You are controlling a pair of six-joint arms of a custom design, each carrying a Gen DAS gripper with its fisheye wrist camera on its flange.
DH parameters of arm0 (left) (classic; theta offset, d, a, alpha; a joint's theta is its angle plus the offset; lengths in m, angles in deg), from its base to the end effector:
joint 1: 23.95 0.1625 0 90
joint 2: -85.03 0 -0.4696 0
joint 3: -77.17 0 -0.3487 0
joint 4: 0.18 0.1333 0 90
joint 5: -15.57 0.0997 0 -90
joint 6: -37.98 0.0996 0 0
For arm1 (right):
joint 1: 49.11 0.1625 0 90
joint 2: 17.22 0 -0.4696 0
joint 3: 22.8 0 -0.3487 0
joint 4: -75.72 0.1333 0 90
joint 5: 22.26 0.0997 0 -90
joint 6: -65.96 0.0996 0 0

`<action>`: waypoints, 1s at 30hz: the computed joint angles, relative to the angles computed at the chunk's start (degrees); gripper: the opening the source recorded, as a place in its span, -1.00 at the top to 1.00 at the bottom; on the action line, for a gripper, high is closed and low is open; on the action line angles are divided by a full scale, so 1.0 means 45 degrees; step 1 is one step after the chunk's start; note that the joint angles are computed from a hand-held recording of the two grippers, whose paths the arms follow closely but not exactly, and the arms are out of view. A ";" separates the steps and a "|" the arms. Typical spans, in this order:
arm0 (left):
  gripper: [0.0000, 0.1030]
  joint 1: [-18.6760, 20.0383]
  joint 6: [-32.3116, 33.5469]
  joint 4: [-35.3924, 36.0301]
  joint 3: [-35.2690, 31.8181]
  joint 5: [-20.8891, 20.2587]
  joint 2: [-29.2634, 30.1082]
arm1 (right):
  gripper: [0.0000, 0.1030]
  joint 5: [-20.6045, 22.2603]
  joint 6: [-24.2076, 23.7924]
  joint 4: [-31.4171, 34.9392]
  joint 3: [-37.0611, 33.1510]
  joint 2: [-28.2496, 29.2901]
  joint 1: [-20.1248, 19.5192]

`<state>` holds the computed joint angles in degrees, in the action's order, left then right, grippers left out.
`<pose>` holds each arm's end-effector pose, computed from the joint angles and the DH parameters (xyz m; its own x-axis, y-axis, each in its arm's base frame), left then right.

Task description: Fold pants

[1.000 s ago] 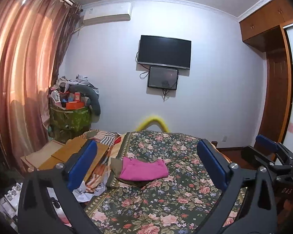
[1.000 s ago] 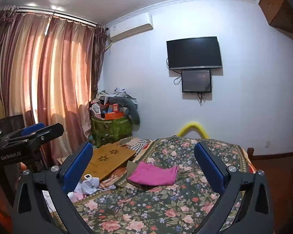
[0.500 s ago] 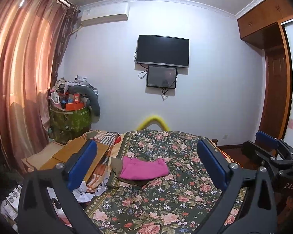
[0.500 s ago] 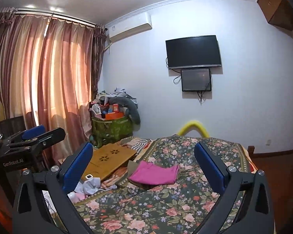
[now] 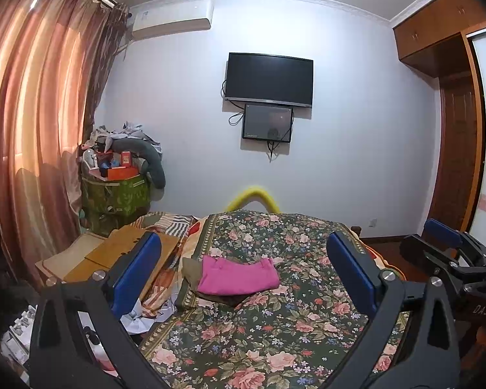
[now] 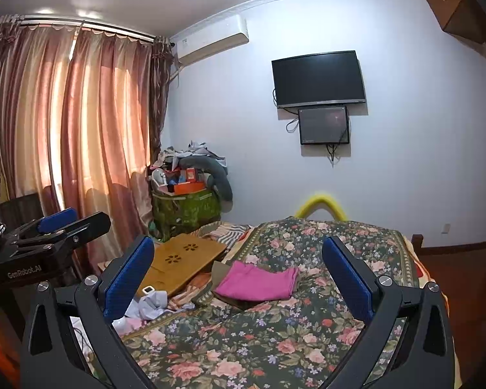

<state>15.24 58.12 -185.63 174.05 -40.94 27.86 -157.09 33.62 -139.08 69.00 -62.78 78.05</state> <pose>-0.3830 -0.5551 0.3700 -0.6764 0.4588 -0.5762 0.7128 0.2106 -0.6690 0.4483 -0.4871 0.3296 -0.7661 0.0188 0.6425 -0.6269 0.1990 -0.7533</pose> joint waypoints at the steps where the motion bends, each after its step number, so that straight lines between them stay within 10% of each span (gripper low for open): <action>1: -1.00 -0.0006 0.0028 -0.0019 -0.0008 0.0011 0.0020 | -1.00 0.0012 0.0055 0.0034 0.0012 -0.0010 -0.0004; 30: -1.00 0.0141 -0.0344 0.0439 -0.0092 -0.0237 0.0076 | -1.00 -0.0082 0.0031 0.0073 -0.0019 -0.0010 0.0022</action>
